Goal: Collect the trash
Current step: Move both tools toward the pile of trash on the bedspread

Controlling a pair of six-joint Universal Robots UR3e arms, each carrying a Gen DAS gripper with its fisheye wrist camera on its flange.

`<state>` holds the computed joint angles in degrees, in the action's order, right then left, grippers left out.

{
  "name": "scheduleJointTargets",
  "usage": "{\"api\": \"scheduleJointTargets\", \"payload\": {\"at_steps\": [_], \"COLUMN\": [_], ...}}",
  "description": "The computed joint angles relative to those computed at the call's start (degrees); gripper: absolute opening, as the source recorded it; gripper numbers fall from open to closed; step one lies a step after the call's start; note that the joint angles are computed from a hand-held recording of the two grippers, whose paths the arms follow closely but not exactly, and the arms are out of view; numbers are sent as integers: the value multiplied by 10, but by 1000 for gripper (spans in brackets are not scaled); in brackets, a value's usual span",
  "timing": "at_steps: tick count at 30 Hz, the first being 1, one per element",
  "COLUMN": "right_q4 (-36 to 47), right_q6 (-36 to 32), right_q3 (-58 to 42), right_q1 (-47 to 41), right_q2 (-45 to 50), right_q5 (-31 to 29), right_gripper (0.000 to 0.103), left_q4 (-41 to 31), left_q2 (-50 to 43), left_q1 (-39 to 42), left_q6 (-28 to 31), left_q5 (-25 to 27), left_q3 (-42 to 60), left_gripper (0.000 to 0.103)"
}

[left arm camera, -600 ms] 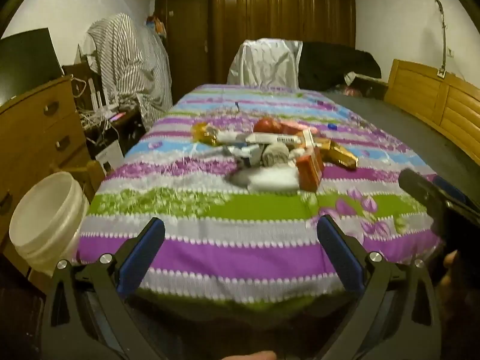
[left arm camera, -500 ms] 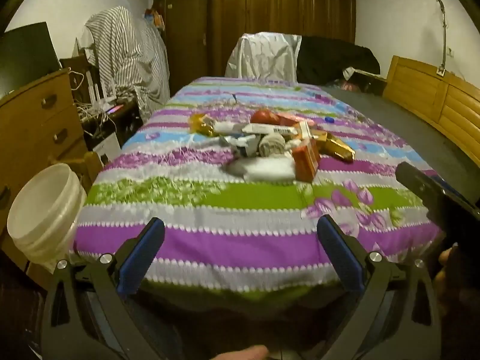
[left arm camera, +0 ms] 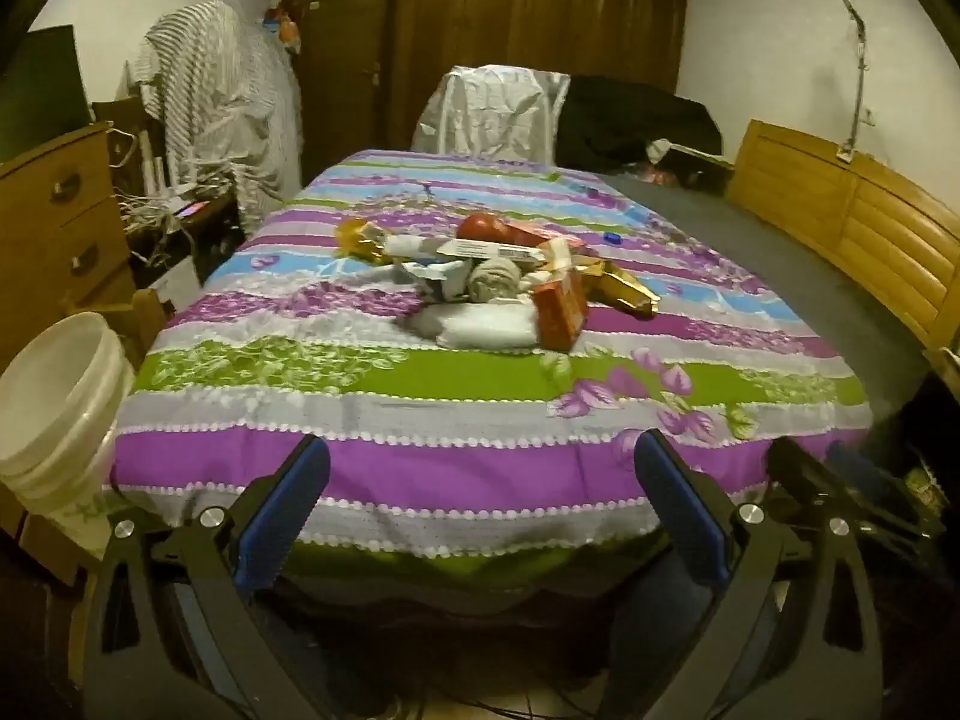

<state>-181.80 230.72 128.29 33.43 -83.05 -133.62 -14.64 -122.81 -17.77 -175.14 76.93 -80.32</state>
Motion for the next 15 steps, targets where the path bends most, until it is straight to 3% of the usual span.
{"api": "scheduleJointTargets", "payload": {"at_steps": [1,3,6,10,15], "right_q4": [7,8,3,3,12], "right_q6": [5,14,2,-51,-128], "right_q3": [-1,7,25,13,-38], "right_q1": [2,-2,-36,-70,-75], "right_q2": [0,-4,-23,-17,10], "right_q5": [-5,4,47,94,87], "right_gripper": [99,99,99,99,99], "left_q4": [-23,12,28,-53,-130], "left_q2": [-1,-2,-19,-77,-121], "left_q1": [-2,-1,-10,-31,-27], "left_q6": [-3,-12,-22,-16,-28], "left_q5": [8,13,73,174,212], "left_q3": [15,3,24,142,235], "left_gripper": [98,98,98,98,98]}}
